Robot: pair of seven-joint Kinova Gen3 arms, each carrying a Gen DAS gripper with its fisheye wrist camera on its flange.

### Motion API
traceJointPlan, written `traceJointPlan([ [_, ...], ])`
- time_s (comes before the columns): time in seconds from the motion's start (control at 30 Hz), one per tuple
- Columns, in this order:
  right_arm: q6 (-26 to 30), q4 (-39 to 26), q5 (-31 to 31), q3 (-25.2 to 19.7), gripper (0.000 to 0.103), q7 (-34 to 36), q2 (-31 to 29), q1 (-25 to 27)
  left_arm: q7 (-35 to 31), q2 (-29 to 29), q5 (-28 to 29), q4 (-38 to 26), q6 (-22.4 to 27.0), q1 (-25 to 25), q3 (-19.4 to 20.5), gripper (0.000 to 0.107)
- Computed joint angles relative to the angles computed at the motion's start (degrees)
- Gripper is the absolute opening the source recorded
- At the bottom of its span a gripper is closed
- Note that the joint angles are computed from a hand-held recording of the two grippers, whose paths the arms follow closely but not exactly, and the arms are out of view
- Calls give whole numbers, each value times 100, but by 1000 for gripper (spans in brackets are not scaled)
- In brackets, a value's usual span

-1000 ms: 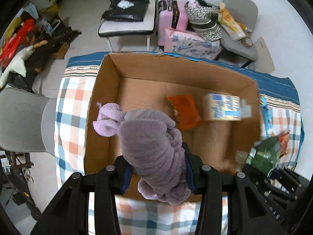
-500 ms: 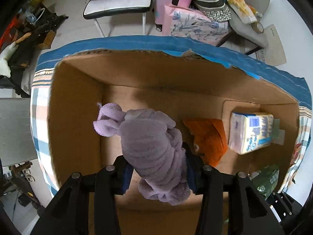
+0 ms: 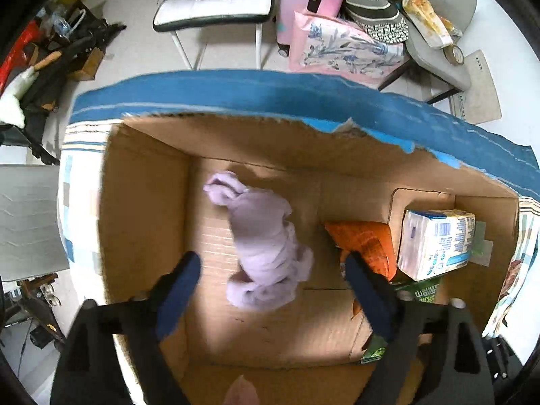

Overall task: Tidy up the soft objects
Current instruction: 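Carry plush and green bag into the box and open both tools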

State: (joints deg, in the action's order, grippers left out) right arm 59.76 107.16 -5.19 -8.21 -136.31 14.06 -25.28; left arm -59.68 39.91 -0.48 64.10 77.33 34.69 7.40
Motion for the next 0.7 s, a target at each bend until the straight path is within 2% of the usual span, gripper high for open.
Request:
traceJointPlan([
  [0.07, 8, -17, 66, -13, 101, -22, -109, -38, 30, -98, -37, 45, -7, 31, -18, 91],
  [0.1, 29, -31, 91, -26, 103, -32, -146, -60, 36, -159, -42, 92, -41, 38, -13, 91],
  [0.3, 271, -155, 486, -112, 103, -318, -336, -330, 238, -795, -208, 661, -312, 231, 20, 92],
  [0.37, 208, -12, 534, -165, 103, -355, -476, -322, 343, -1054, -321, 916, -435, 317, 40, 92],
  [0.53, 407, 0, 791, -306, 103, -775, -819, -588, 877, -1787, -712, 1585, -678, 579, 192, 92],
  [0.7, 587, 57, 880, -519, 103, -1192, -1279, -724, 1367, -2251, -1133, 1914, -647, 937, 342, 92],
])
